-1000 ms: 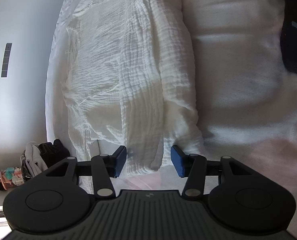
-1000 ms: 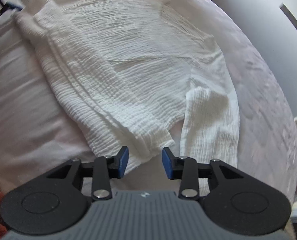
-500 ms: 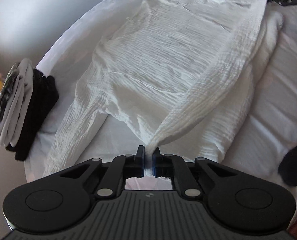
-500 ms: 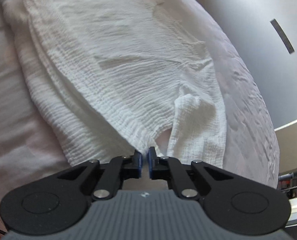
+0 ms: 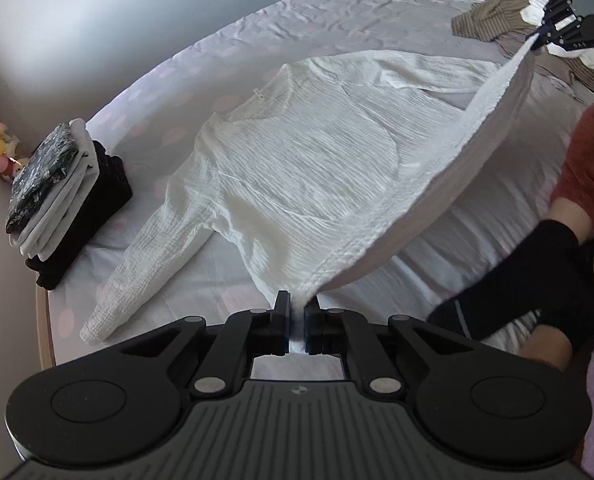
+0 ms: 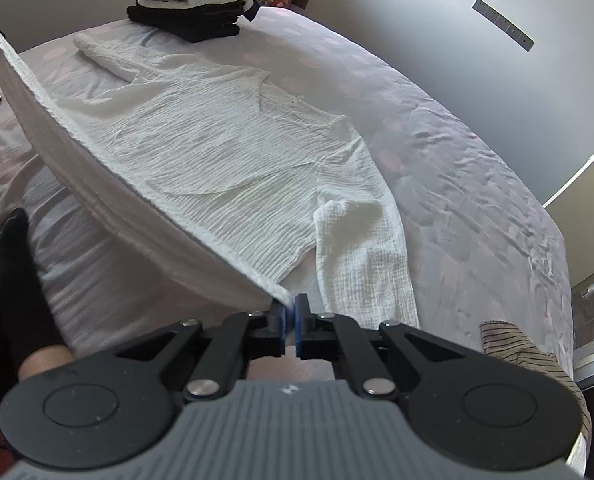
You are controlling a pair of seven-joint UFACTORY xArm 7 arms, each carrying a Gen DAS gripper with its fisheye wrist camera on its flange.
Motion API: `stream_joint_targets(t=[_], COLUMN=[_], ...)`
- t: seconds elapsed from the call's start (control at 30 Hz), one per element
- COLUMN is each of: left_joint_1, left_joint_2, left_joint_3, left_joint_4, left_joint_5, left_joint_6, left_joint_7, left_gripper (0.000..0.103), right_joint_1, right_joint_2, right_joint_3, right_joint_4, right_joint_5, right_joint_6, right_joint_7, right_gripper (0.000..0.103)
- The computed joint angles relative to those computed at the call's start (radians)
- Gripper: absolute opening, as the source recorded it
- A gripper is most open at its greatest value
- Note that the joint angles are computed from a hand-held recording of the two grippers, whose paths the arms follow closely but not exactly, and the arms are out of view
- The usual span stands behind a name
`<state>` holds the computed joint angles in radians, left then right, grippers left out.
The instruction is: Fold clothes
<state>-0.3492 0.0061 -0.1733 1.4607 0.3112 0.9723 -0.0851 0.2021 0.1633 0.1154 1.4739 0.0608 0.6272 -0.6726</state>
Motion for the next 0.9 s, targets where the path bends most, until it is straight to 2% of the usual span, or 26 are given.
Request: stream_joint_targets(t=[0.2,0.47,0.63,0.83,0.9], left_joint_1=[-0.022,-0.029,-0.024,-0.011,-0.012], left_joint_2=[-0.094,-0.098,-0.037,0.018,0.037], left_joint_3=[-0.026,-0.032,-0.02,-0.005,-0.005], left_joint_4=[-0.113,-0.239,-0.22,-0.171,-0.154], left_joint_5=[-0.098,-0.177,-0.23,-0.272,-0.279], left_joint_6=[0.058,0.031,0.05,0.088,0.102], left_joint_7=[0.079,0.123,0.157,0.149,0.151], left_gripper=[0.007,0.007,0.007,0.011,0.018], right_joint_1=[0.007,0.031,0.042,0.045,0.048], right_joint_2=[-0.148,-0.134,-0.069,-0.01,0.0], right_joint_3=[-0.001,0.006,0.008,0.008,0.009], right_joint_4=[-0.145,-0.19,-0.16,-0.11,-0.104], right_joint_5=[-0.018,-0.08,-0.117,-0.102,-0.107], right_joint_6=[0.088,0.195,0.244,0.295,0.306], right_joint_7=[-0.053,-0.057,-0.045,-0.051,-0.054], right_gripper=[0.003,0.003,0.003,0.004,0.005])
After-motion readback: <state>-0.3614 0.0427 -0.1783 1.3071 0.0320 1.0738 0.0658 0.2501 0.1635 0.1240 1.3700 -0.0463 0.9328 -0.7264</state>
